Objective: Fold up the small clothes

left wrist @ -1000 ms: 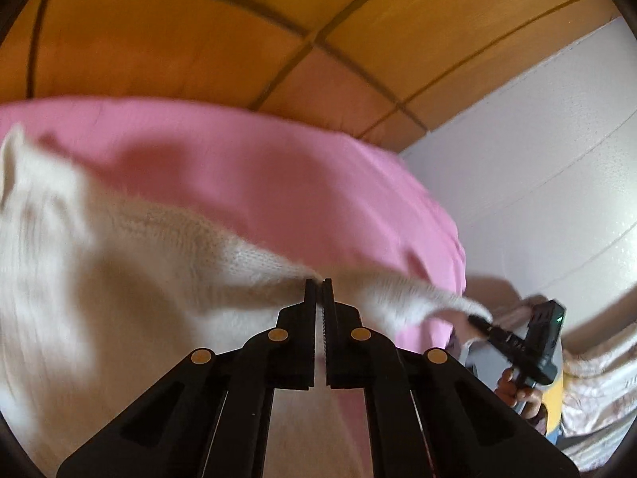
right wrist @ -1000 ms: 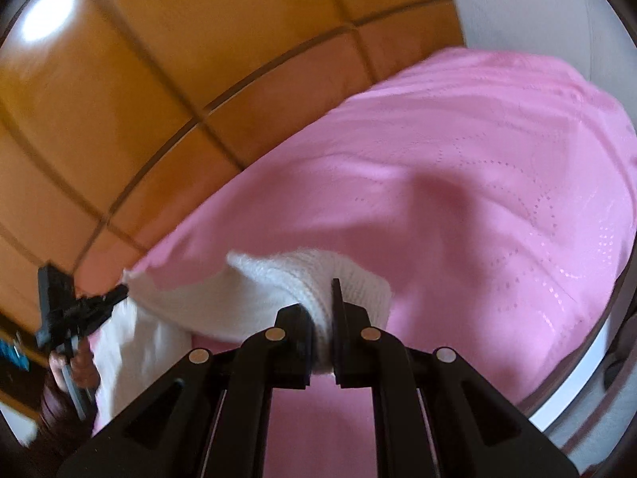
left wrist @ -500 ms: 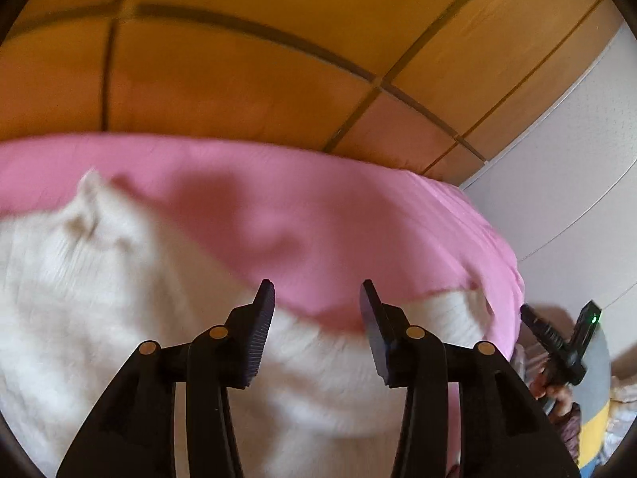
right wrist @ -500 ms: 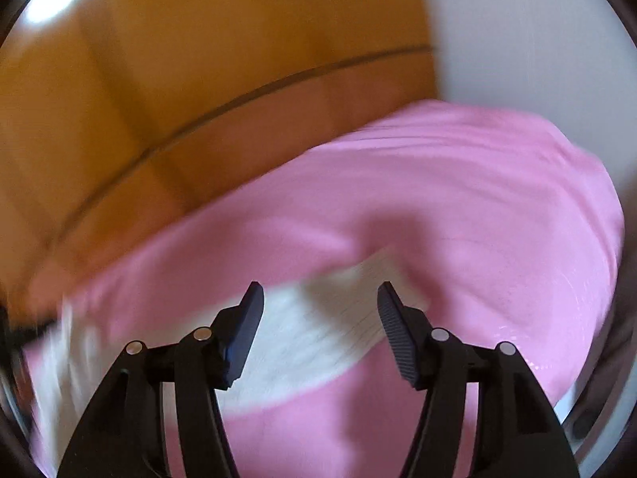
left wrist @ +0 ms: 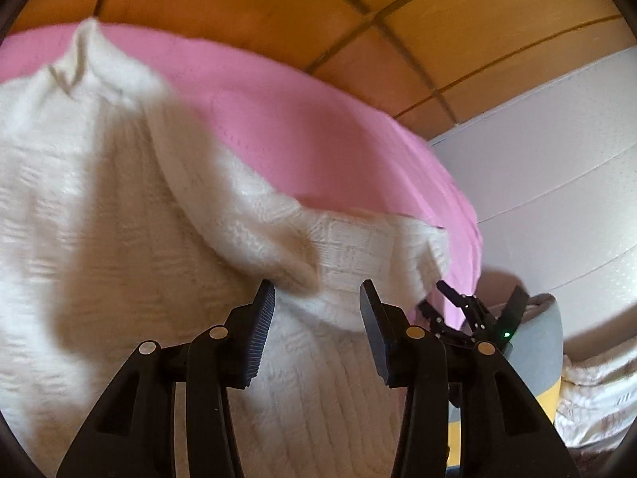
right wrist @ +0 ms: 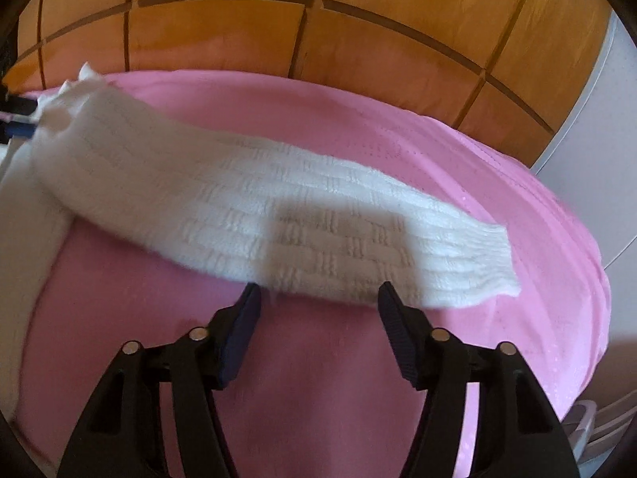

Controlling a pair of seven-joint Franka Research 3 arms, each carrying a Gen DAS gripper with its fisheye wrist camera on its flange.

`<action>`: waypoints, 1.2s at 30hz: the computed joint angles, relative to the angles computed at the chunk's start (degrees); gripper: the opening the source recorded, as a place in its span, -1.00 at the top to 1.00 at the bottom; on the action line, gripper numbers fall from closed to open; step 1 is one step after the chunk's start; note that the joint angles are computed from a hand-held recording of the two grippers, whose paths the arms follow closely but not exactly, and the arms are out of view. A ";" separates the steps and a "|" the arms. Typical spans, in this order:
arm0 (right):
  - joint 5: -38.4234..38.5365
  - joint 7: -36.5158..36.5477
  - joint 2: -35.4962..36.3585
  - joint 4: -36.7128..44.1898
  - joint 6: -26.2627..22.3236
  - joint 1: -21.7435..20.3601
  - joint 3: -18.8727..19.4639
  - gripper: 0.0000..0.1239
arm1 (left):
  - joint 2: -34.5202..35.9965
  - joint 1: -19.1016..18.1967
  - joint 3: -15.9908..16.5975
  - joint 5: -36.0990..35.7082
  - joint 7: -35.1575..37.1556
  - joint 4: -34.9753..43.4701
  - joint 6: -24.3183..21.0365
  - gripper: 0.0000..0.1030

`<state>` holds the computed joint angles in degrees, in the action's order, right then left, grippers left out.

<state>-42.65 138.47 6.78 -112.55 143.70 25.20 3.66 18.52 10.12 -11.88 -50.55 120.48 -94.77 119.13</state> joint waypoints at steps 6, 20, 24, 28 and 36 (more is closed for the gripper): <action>2.11 0.50 1.06 1.97 1.58 -0.53 -0.96 0.90 | 1.54 -0.42 -1.06 -0.85 -0.66 0.74 2.47 0.59; 15.10 -4.49 10.88 22.56 -0.91 -4.37 -4.32 0.82 | 14.12 -4.69 -4.18 9.74 -12.66 23.37 9.78 0.68; 11.69 5.16 12.83 24.60 3.85 -1.61 -10.05 -0.03 | 9.04 -3.72 -3.72 12.45 -11.65 15.42 18.84 -0.03; 8.22 17.17 6.84 15.29 8.67 -1.64 -11.84 -0.04 | 4.94 -0.21 -2.99 13.65 -10.80 8.07 19.45 -0.03; 26.36 21.10 -1.53 -6.64 25.86 -8.70 -5.98 0.15 | -5.07 4.56 1.82 9.14 -7.63 -7.94 19.61 -0.03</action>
